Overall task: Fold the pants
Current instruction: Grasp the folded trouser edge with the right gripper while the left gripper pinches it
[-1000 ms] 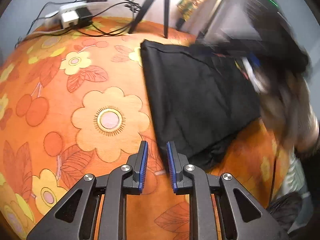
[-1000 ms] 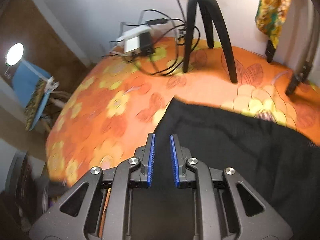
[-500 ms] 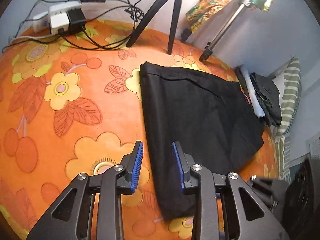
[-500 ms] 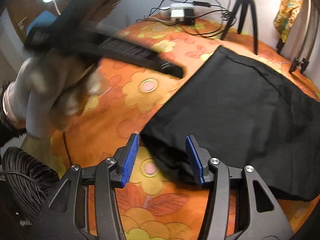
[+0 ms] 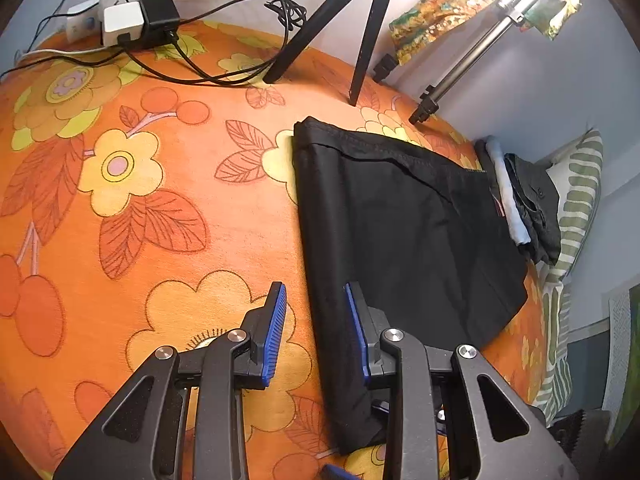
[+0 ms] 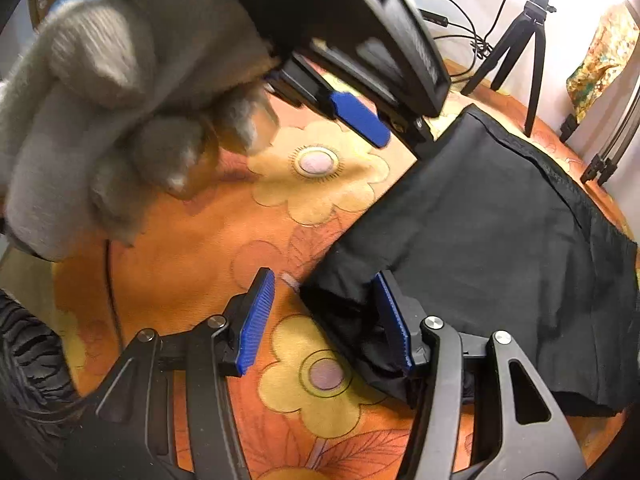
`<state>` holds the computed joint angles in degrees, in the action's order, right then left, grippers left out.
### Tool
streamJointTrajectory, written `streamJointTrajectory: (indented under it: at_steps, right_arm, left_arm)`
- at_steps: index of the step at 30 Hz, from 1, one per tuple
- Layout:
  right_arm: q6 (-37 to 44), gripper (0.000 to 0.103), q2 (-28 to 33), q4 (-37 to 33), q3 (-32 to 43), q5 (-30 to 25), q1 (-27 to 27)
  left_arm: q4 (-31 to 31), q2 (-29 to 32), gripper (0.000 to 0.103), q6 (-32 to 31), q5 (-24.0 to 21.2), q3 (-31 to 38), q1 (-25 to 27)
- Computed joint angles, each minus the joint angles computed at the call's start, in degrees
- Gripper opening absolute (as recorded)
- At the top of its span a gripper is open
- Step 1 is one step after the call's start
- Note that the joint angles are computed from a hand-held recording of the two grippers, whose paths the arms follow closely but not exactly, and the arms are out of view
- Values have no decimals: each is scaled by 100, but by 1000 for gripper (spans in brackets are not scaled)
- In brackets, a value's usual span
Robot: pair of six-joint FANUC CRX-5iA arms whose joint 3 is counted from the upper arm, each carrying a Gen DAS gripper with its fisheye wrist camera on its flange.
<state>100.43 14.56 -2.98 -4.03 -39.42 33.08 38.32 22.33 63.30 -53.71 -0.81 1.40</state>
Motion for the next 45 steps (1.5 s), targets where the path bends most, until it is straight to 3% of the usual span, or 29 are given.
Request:
streamJointTrajectory:
  at_steps: [2, 6, 8, 10, 20, 22, 24, 26, 30, 35, 38, 40, 45]
  right_arm:
    - [-331, 44, -25, 414, -187, 230, 114]
    - [-145, 14, -30, -70, 8, 66, -86]
    - [52, 10, -25, -609, 212, -137, -288]
    - [138, 7, -89, -887, 233, -138, -406]
    - [636, 7, -315, -1686, 258, -74, -710]
    - [731, 7, -324, -1834, 286, -118, -760]
    - [785, 7, -306, -1952, 321, -187, -802]
    - [820, 7, -306, -2016, 342, -261, -828]
    - [1061, 7, -251, -2231, 608, -972, -1023]
    - [981, 8, -472, -2181, 633, -1297, -1294]
    - [705, 16, -282, -2319, 1035, -1501, -1570]
    - [555, 27, -82, -2426, 1376, -1619, -1701]
    - [80, 40, 929, -2570, 2893, -2543, -1816]
  left_arm:
    - [63, -30, 28, -49, 25, -52, 12]
    - [188, -81, 30, -34, 47, -195, 45]
    - [344, -97, 38, -64, 13, -303, 60]
    - [433, -104, 39, -83, -42, -362, 56]
    - [670, -118, 42, -57, 30, -498, -144]
    - [731, -107, 38, -6, 65, -541, -184]
    - [830, -84, 17, -33, 39, -569, -203]
    - [894, -141, 11, -133, 156, -652, -241]
    - [891, -260, 7, -292, 360, -748, -300]
    - [929, -387, 6, -456, 614, -901, -362]
    - [1032, -472, 5, -552, 754, -1035, -380]
    - [1068, -516, 5, -588, 830, -1085, -403]
    - [1230, -600, 5, -727, 957, -1183, -476]
